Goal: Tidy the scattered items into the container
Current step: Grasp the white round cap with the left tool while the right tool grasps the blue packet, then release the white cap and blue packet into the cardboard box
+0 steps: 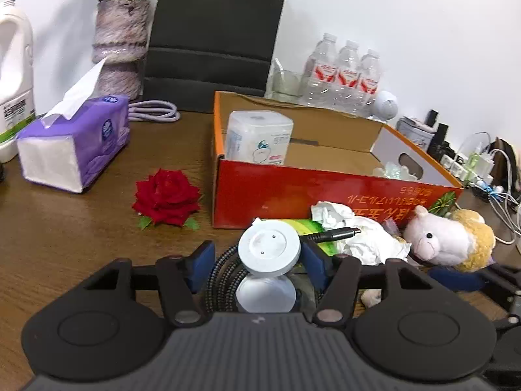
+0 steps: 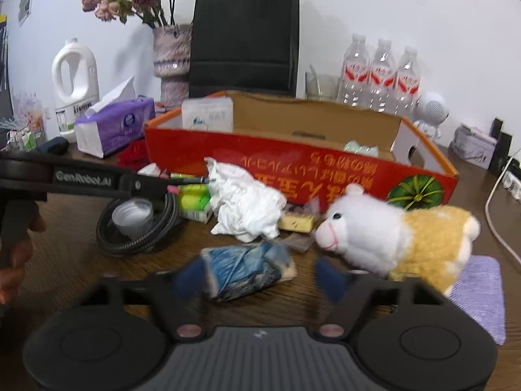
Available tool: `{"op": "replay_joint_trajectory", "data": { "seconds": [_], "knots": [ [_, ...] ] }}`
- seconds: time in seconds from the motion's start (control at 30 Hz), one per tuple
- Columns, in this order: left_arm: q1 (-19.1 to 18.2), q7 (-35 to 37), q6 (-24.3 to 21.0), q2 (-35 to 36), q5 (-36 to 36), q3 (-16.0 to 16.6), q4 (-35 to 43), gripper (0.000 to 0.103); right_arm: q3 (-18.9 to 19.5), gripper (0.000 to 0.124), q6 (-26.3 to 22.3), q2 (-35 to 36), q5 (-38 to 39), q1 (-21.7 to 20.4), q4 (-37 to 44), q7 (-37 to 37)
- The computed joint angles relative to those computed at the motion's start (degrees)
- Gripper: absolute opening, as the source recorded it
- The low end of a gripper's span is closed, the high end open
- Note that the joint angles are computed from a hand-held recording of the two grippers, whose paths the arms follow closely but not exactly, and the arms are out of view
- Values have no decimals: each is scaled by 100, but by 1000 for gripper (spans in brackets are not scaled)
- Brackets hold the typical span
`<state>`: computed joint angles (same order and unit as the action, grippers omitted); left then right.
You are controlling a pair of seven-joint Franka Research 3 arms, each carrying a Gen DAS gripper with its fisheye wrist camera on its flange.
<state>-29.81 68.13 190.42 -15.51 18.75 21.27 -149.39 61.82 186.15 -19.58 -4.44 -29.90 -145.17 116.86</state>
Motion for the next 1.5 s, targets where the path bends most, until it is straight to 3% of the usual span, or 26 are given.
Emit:
{"op": "replay_joint_trajectory", "data": {
  "seconds": [0.03,0.1,0.17,0.2,0.3,0.5,0.7,0.97,1.3,1.5],
  "knots": [
    [-253,35,41,-13,52,269,-8,57,-4,53,27,43,-4,3,8,-3],
    [-654,68,71,-47,174,709,-9,40,-9,51,51,44,-1,18,-5,-28],
    [-1258,90,74,-145,213,1338,-25,40,-58,44,104,99,40,79,-15,-61],
    [-1332,127,87,-178,203,1420,-50,40,-77,43,130,102,69,103,-29,-82],
    [-843,138,231,-181,241,961,-161,40,-177,36,250,71,229,221,-106,-146],
    [-425,-154,418,-509,596,674,-400,40,-416,31,383,-14,658,515,-255,-348],
    [-717,-403,314,-856,938,1068,-534,40,-651,26,687,-146,1083,895,-403,-652],
    [-438,-192,186,-1285,666,745,-852,40,-726,23,763,-243,1636,1139,-428,-1126],
    [-398,375,-4,-1841,93,409,-1165,41,-1363,23,839,-906,2186,1837,-848,-1408],
    [-518,566,-18,-1844,-154,291,-1083,41,-1612,23,856,-1167,2291,1993,-994,-1486]
  ]
}}
